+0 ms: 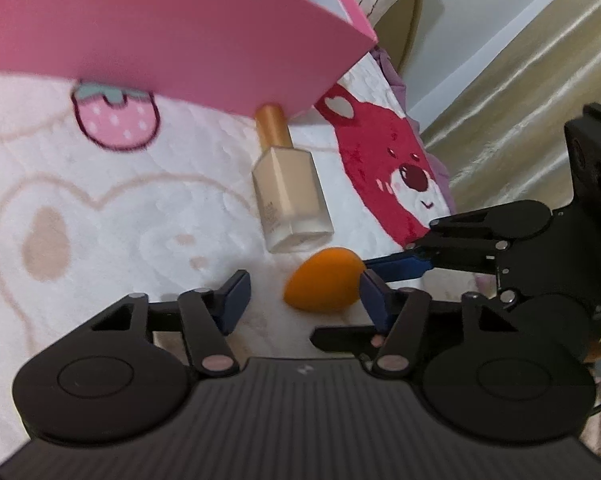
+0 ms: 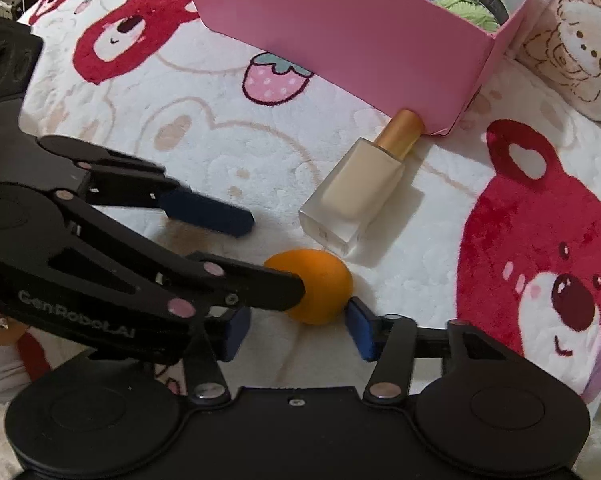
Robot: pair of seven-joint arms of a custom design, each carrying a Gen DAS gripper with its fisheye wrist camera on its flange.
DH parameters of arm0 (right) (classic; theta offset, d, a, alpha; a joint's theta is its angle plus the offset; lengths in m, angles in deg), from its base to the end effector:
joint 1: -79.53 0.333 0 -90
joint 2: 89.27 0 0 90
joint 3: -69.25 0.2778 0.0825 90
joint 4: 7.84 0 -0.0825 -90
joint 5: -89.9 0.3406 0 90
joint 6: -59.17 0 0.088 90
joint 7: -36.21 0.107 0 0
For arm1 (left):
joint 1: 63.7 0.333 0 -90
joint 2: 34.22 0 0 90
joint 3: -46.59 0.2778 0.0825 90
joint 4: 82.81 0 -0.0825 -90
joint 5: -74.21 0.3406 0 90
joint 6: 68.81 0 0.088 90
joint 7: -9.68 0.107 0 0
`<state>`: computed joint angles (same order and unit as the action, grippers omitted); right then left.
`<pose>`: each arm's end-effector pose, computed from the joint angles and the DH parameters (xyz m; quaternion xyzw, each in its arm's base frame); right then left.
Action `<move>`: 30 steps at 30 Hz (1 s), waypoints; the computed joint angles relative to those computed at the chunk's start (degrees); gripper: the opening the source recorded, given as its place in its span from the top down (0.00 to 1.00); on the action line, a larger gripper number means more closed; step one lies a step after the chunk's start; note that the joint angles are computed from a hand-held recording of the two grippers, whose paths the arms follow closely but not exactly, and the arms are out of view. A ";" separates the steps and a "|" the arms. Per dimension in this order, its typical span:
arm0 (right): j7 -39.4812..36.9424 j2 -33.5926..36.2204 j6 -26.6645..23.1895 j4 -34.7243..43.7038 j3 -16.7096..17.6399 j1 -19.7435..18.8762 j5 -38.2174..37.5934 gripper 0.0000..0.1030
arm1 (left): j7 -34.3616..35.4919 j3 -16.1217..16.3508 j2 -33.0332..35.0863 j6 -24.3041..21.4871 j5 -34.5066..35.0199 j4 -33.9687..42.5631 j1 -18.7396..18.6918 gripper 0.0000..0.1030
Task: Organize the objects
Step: 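Move the left tool down to the orange makeup sponge, then close the left gripper on the orange sponge and lift it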
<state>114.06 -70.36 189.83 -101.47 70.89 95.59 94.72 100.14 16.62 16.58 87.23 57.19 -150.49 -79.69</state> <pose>0.6013 0.1919 0.4406 -0.8419 0.5147 -0.0759 0.1436 0.6133 -0.4135 0.3673 0.5527 -0.7132 0.4182 0.1050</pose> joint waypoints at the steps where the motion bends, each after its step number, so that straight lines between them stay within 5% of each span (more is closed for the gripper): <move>1: -0.21 -0.11 0.38 -0.20 0.05 0.02 -0.01 0.50 | 1.04 -1.81 0.63 -0.42 -1.37 0.10 1.23 0.51; 4: -0.75 -0.08 0.73 -0.08 0.23 0.07 0.34 0.51 | 2.50 -4.46 0.93 -0.16 -5.14 -1.13 3.35 0.54; 11: 1.23 1.23 1.47 0.90 0.02 0.94 -0.69 0.40 | -0.08 -2.41 0.83 -0.89 -6.37 -0.58 2.25 0.66; 18: 3.60 0.76 3.98 -0.29 -0.70 2.31 -4.52 0.51 | -1.10 -2.24 0.22 -0.19 -6.40 -1.09 2.34 0.68; 30: -2.21 -3.36 13.57 -5.46 1.27 1.28 -0.12 0.52 | 2.04 -0.45 -9.52 3.79 -1.27 -10.23 3.68 0.68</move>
